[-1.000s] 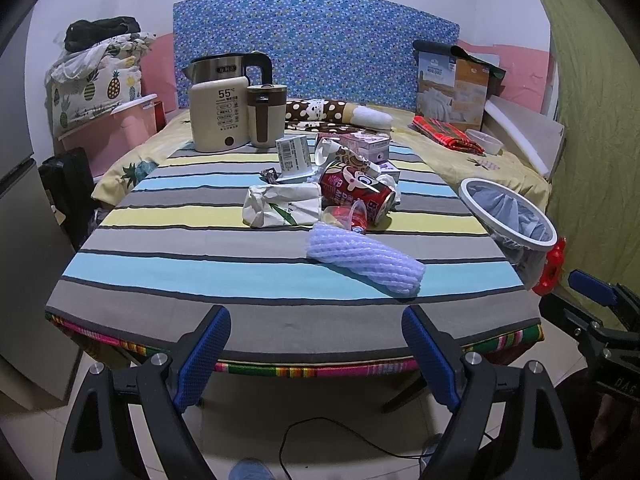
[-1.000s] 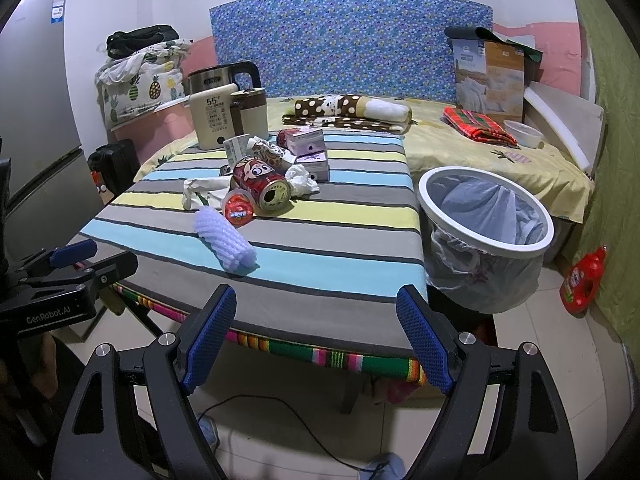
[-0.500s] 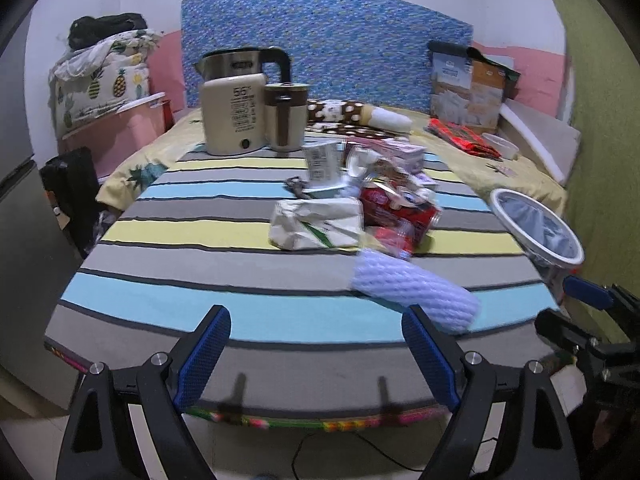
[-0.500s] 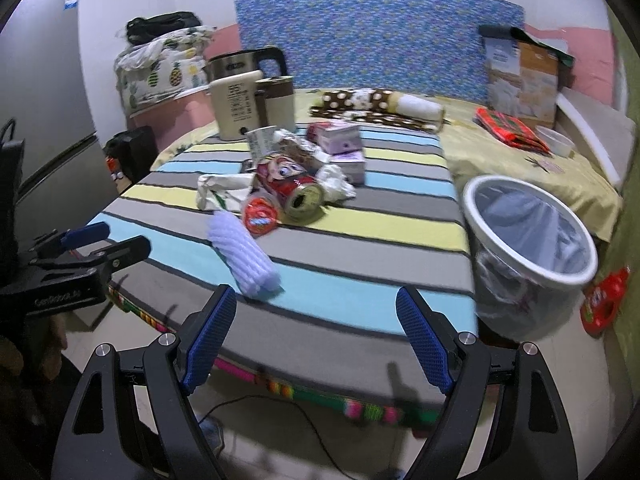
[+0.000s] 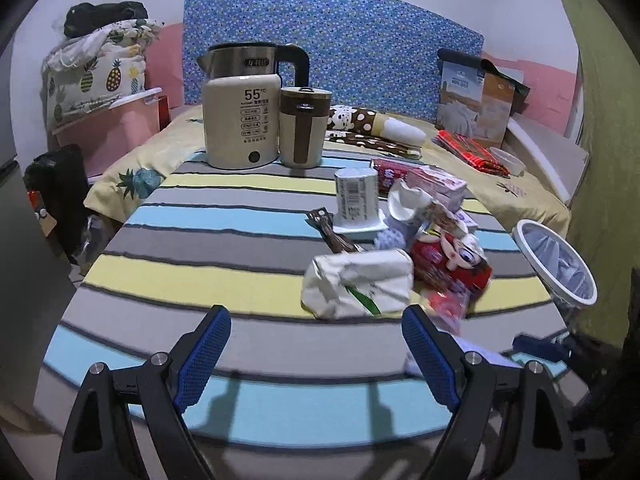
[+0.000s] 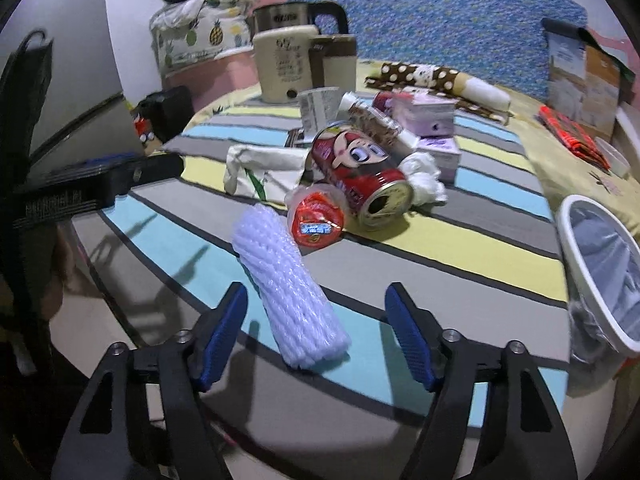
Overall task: Collect trash
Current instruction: 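Reach the right gripper to the white foam fruit net and grasp it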
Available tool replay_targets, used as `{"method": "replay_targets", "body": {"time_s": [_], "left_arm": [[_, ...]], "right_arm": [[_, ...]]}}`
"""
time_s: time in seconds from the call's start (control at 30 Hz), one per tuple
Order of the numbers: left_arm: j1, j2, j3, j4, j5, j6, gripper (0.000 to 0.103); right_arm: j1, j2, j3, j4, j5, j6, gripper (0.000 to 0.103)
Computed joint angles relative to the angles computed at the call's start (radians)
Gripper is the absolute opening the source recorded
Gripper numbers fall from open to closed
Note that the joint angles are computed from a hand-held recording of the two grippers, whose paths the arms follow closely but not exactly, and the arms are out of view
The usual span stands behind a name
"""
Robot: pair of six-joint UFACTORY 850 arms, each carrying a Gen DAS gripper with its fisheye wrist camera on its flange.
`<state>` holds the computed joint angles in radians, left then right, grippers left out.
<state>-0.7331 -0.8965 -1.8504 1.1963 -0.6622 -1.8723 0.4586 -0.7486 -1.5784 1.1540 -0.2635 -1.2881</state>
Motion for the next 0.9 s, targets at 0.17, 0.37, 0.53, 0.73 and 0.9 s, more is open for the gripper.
{"method": "replay_targets", "body": {"time_s": [0.17, 0.37, 0.53, 0.73, 0.9], "left_arm": [[0.041, -0.015, -0.01, 0.033, 0.091, -0.001, 0.088], [0.072, -0.068, -0.066, 0.018, 0.157, 0.077, 0.088], [0.099, -0.106, -0.109, -0.033, 0.239, 0.15, 0.088], [0.114, -0.132, -0.153, -0.111, 0.311, 0.228, 0.087], [0.107, -0.174, -0.226, -0.259, 0.284, 0.397, 0.067]], "right_arm": [[0.003, -0.007, -0.006, -0.064, -0.03, 0.041, 0.047], [-0.01, 0.015, 0.023, 0.032, -0.055, -0.057, 0.029], [-0.028, 0.041, 0.064, 0.18, -0.051, -0.18, 0.028], [-0.038, 0.049, 0.076, 0.263, -0.044, -0.247, 0.028], [-0.042, 0.058, 0.084, 0.318, -0.035, -0.293, 0.028]]}}
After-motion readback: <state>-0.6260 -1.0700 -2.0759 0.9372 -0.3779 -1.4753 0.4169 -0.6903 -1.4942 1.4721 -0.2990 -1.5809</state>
